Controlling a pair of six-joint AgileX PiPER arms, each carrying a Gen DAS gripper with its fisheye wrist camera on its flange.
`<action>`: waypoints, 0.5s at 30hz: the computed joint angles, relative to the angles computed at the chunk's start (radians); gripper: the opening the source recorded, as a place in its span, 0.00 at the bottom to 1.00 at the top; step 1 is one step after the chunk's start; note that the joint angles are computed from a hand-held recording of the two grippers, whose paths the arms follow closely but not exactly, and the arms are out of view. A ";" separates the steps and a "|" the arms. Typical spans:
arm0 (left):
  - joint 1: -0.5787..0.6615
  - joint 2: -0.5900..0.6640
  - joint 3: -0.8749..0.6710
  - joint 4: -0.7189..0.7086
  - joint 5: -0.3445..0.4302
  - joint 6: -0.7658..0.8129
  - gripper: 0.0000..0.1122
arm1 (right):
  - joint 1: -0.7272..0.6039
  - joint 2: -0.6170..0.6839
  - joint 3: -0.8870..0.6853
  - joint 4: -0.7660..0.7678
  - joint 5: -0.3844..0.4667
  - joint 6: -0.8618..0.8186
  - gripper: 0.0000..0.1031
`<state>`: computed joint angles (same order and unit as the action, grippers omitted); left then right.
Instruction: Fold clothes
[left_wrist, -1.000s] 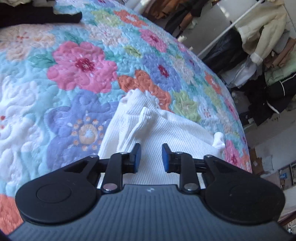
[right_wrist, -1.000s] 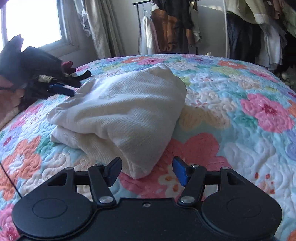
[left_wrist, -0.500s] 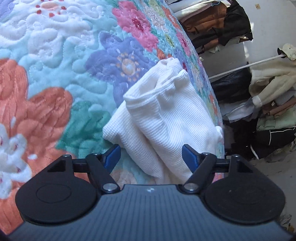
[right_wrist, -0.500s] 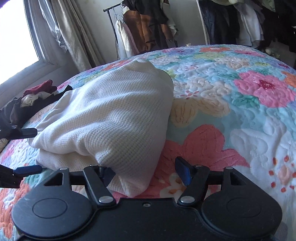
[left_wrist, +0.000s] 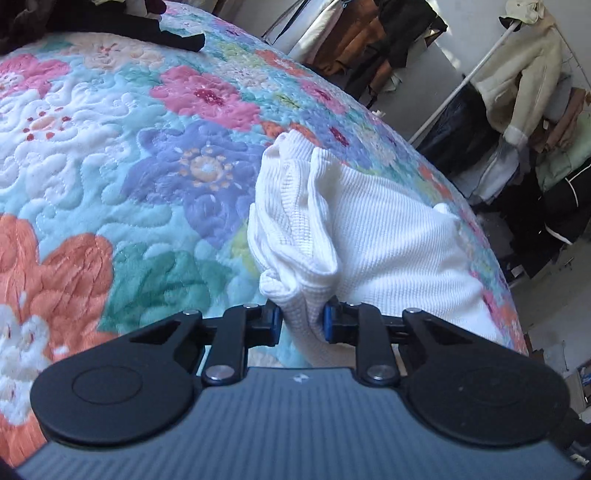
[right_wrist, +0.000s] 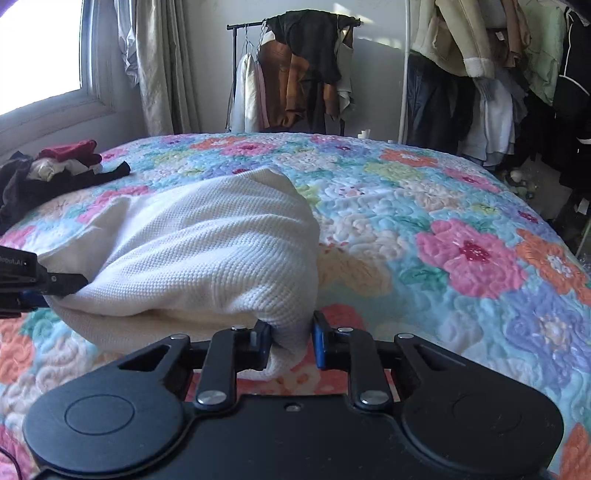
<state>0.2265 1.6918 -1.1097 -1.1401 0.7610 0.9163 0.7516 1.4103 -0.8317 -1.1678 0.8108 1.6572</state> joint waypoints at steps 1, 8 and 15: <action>-0.001 -0.023 0.018 0.033 -0.003 -0.013 0.18 | 0.004 -0.014 0.013 0.027 0.006 -0.044 0.20; -0.011 -0.183 0.082 0.224 0.003 -0.073 0.13 | -0.062 -0.168 0.071 0.234 -0.049 -0.166 0.21; 0.034 -0.272 0.063 0.274 0.082 -0.121 0.09 | -0.179 -0.245 0.004 0.327 -0.214 -0.350 0.45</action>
<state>0.2603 1.4194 -1.0464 -0.8658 0.8431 0.7956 0.5730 1.1658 -0.8281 -0.8406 0.5969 1.3075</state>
